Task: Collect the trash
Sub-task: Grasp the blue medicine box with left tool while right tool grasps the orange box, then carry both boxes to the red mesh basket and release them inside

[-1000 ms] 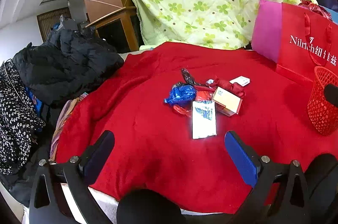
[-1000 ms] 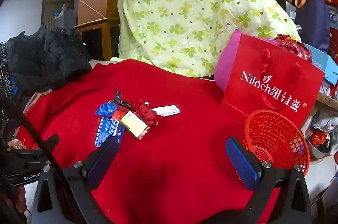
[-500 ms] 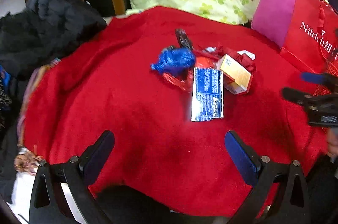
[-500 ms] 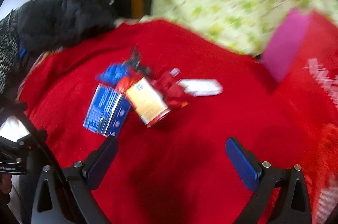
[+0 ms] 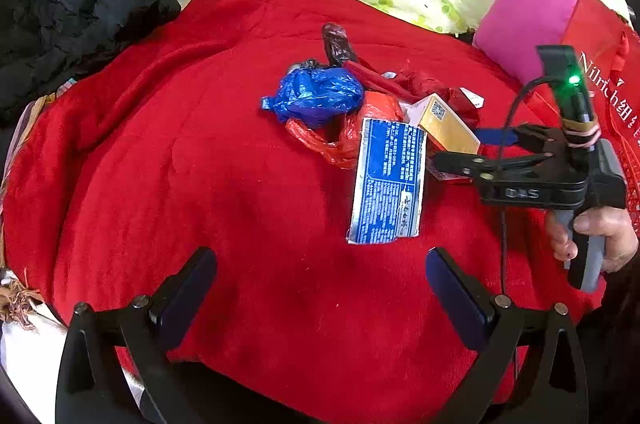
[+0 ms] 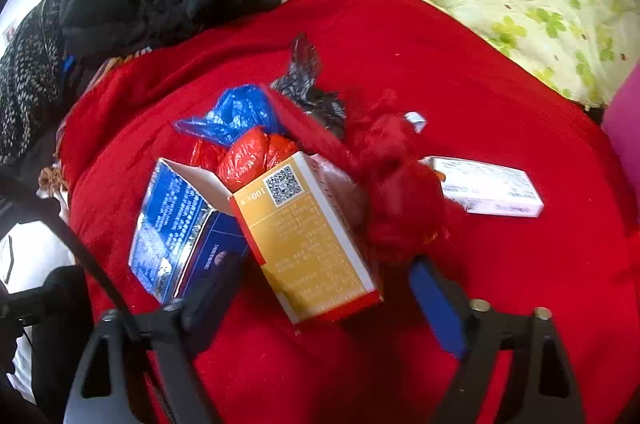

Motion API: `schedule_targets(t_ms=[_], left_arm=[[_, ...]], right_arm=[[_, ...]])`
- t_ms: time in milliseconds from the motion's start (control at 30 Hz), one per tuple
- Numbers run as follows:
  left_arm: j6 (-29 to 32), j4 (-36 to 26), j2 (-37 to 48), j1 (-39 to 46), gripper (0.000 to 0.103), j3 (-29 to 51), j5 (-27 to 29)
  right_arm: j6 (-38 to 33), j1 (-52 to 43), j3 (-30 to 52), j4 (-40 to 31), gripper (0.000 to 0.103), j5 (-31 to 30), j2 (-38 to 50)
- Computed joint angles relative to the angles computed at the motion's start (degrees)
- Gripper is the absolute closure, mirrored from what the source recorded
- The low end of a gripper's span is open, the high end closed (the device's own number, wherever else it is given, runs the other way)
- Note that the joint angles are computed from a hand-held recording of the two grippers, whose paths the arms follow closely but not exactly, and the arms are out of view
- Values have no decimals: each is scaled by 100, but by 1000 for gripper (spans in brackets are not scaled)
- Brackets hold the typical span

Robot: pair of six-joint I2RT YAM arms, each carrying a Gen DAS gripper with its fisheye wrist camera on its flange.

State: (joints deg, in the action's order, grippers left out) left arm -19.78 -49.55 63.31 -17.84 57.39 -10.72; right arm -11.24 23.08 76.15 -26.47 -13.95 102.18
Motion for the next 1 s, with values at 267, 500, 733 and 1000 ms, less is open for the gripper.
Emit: schedule_targets(t_ms=[267, 500, 733, 1000], left_arm=[[-2, 198, 529, -183, 0, 166, 71], [-320, 464, 1556, -426, 0, 691, -275], [-821, 626, 2226, -435, 27, 894, -149], [-1130, 434, 2116, -1235, 44, 1043, -759]], right_arm=[[393, -394, 98, -165, 46, -581, 40], [936, -1019, -869, 363, 46, -1288, -1444], [1240, -1941, -1860, 602, 46, -1748, -3228], [1187, -4178, -2258, 376, 46, -3161, -4376]])
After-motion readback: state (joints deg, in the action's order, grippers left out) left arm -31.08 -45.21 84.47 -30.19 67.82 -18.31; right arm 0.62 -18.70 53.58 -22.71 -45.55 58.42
